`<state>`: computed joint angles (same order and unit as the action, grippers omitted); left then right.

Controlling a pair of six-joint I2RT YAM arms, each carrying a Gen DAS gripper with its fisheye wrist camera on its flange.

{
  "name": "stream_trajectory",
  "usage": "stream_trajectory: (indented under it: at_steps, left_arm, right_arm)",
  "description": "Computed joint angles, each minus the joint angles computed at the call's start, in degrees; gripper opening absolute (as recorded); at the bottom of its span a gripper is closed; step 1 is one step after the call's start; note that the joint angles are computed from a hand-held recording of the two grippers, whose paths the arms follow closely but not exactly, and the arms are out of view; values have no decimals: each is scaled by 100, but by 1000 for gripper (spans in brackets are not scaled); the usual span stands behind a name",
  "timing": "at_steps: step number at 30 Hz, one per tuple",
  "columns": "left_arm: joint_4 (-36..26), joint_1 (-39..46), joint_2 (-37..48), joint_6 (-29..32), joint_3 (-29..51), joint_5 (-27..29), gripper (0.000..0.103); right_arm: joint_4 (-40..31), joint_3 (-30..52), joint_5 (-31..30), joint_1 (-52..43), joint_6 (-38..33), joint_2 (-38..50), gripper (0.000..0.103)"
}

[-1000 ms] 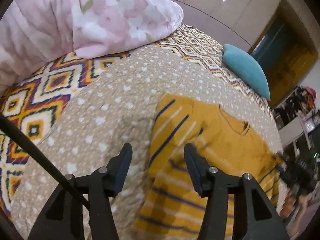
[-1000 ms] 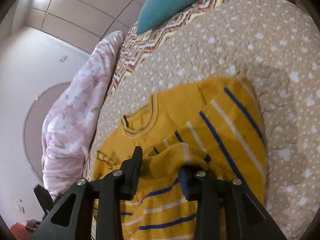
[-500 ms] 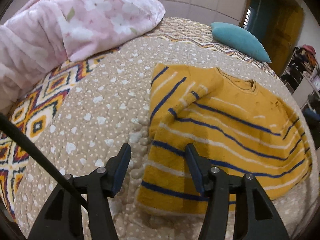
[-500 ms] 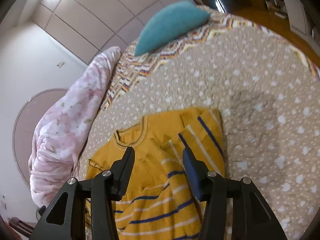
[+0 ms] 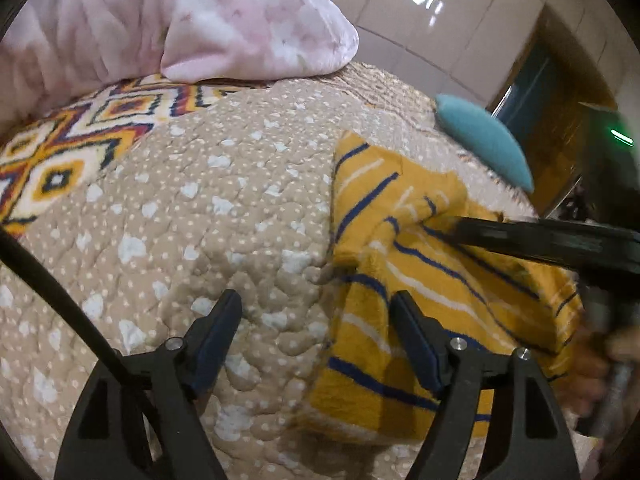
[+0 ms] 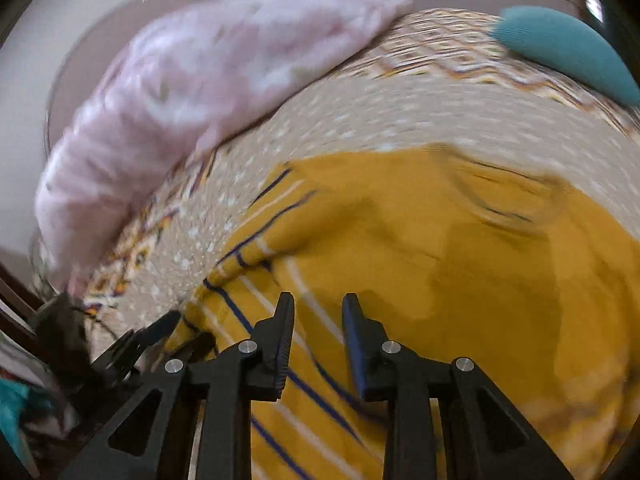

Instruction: Fold small clothes

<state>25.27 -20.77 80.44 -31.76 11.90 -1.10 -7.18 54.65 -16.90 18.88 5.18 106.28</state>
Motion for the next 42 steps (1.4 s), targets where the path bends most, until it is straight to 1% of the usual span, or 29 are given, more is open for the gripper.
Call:
stream_trajectory:
  at_steps: [3,5,7,8,9,10,12,14,15,16,17,18,20,21,23,24,25,26,27,28,29,30,32,33,37,38,39,40,42]
  left_arm:
    - [35,-91,59,2,24,-113,76]
    - [32,-125,94,4,48,-155,76]
    - [32,-136,91,-9,42,-153,76]
    - [39,-76,67,20,17,-86,76]
    - [64,-34,65,25,2,-26,77]
    - [73,-6,41,34,-25,14,77]
    - [75,-22,35,15,-32,15,77]
    - [54,-3,59,36,-3,31,77]
    - [39,-1,70,43,12,28,77]
    - [28,0,85,50,28,25,77]
    - [12,-7,90,51,39,15,78]
    - [3,-15,92,50,44,6,78]
    - [-59,-56,113,62,87,-42,79]
    - [-105,-80,120,68,117,-66,79]
    - [-203,-137,161,84,197,-137,80]
    - [-253,-170,167,92,226,-173,81]
    - [-284,-184,170,104,241,-192,82]
    - [-302,-197,171,111,246,-210,82]
    - [-331,-207,169,117,256,-227,82]
    - [-349,-214,163,122,257,-240,82]
    - [-358,-220,166,121,263,-246,82]
    - [-408,-245,176,131,291,-285,82]
    - [-496,-292,195,148,346,-354,83]
    - [-548,-318,199,161,371,-395,84]
    - [-644,-350,190,159,414,-431,85]
    - [-662,-350,193,157,424,-428,85]
    - [-784,-347,163,153,469,-423,85]
    - [-992,-339,101,156,543,-416,85]
    - [-1631,-377,-243,99,698,-486,84]
  right_arm:
    - [-585,1386,827,664,-5,1168,26]
    - [-911,2119,1213,912,-30,1674,26]
    - [-1090,2553,1397,1023,6,1925,26]
    - [-1339,2824,1485,1052,42,2056,27]
    - [-1444,2903,1510,1060,66,2045,27]
    - [-1362,2786,1469,1052,93,1890,27]
    - [-889,2041,1151,912,303,1131,28]
    - [-603,1217,843,627,473,270,28]
    - [-519,779,645,383,461,-214,30]
    - [-531,329,456,61,375,-753,32]
    - [-602,75,355,-184,278,-1079,34]
    - [-743,-270,189,-616,72,-1498,35]
    - [-1016,-672,41,-1372,-376,-1886,35]
    - [-1161,-834,37,-1827,-711,-1940,35]
    - [-1227,-954,-81,-2525,-1121,-1742,35]
    - [-1231,-948,-130,-3025,-1353,-1485,35]
    - [-1129,-939,6,-3345,-1401,-1279,35]
    - [-945,-880,183,-3703,-1325,-1051,34]
    - [-750,-861,41,-4129,-1163,-924,33]
    - [-613,-887,-101,-4458,-978,-914,34]
    - [-537,-938,-377,-4807,-828,-965,36]
    - [-584,-991,-703,-5117,-816,-1069,36]
    - [-918,-1172,-1336,-5636,-1244,-1493,36]
    - [-1038,-1307,-1512,-5761,-1430,-1739,37]
    - [-2254,-1615,-2339,-6724,-2868,-2564,43]
    - [-2696,-1598,-2547,-7072,-3400,-2625,45]
    - [-2910,-1593,-2632,-7230,-3647,-2654,48]
    - [-3245,-1576,-2772,-7531,-4077,-2640,49]
    - [-3524,-1582,-2897,-7968,-4622,-2480,50]
